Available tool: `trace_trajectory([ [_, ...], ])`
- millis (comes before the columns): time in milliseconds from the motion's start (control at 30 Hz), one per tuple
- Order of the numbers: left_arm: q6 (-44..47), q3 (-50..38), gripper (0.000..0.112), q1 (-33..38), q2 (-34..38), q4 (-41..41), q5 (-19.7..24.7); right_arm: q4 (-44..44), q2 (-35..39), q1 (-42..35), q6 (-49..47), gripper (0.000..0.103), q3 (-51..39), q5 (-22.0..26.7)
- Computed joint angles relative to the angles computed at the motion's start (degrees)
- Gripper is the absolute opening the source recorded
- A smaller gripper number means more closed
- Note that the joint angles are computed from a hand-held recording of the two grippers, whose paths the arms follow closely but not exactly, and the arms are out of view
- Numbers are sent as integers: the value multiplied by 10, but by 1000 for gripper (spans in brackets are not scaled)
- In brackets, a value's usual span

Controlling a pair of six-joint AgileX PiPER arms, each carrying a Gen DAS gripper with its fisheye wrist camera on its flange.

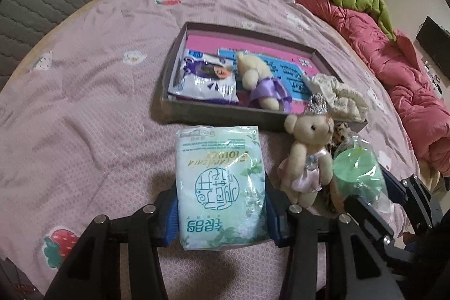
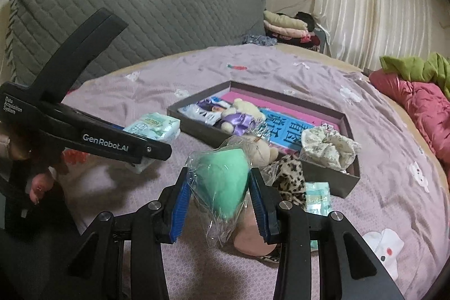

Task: Organize soft objects
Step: 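Lift the wet-wipe packet and the bagged sponge and carry them over the tray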

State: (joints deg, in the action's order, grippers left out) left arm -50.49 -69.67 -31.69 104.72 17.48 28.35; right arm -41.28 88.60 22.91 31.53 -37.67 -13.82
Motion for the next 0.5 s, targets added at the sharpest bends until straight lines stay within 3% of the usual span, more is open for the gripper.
trace_trajectory([
  [500, -1, -40, 49, 10, 14, 14, 2, 20, -6, -35, 12, 42, -9, -19],
])
